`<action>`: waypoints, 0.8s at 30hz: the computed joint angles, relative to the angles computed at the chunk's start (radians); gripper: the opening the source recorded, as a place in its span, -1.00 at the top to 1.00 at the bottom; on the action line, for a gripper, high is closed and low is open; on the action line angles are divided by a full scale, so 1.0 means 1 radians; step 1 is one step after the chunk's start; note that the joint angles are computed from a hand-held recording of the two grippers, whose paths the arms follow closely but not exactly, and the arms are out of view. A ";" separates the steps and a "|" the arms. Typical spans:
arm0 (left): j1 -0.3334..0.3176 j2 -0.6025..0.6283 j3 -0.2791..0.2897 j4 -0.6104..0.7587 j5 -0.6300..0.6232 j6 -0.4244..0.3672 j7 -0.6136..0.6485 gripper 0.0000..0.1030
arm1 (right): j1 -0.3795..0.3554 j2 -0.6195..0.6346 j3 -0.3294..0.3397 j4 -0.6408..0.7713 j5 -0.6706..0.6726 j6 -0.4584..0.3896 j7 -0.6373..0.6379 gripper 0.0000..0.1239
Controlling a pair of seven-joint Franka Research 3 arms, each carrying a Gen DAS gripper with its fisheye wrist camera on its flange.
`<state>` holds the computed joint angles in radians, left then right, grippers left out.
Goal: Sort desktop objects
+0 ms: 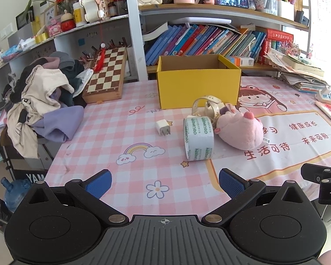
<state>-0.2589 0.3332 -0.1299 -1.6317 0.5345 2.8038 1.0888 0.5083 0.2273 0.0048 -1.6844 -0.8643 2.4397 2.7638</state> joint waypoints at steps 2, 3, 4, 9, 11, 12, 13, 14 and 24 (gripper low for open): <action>0.003 0.000 -0.003 -0.001 -0.006 0.002 0.005 -1.00 | 0.000 0.002 0.000 0.004 0.000 0.000 -0.005 -0.66; 0.005 0.002 -0.005 0.001 -0.011 0.001 0.011 -1.00 | 0.000 0.003 0.000 0.007 0.000 0.000 -0.009 -0.66; 0.006 0.004 -0.006 0.003 -0.014 0.000 0.015 -1.00 | 0.001 0.005 0.000 0.009 0.000 0.000 -0.011 -0.66; 0.006 0.009 -0.007 0.010 -0.023 0.000 0.027 -1.00 | 0.011 0.016 -0.005 0.015 -0.017 -0.003 0.005 -0.66; 0.005 0.010 -0.007 0.011 -0.025 -0.001 0.029 -1.00 | 0.010 0.013 -0.007 0.009 -0.017 0.001 0.006 -0.66; 0.005 0.010 -0.007 0.011 -0.026 0.000 0.030 -1.00 | 0.010 0.013 -0.006 0.010 -0.017 0.001 0.005 -0.66; 0.006 0.011 -0.007 0.012 -0.028 0.001 0.032 -1.00 | 0.011 0.013 -0.007 0.009 -0.019 0.001 0.006 -0.66; 0.007 0.012 -0.008 0.012 -0.031 0.001 0.036 -1.00 | 0.011 0.013 -0.007 0.009 -0.020 0.002 0.007 -0.66; 0.004 0.018 -0.006 0.023 -0.037 -0.011 0.043 -1.00 | 0.006 0.014 -0.007 0.011 -0.004 0.005 -0.010 -0.66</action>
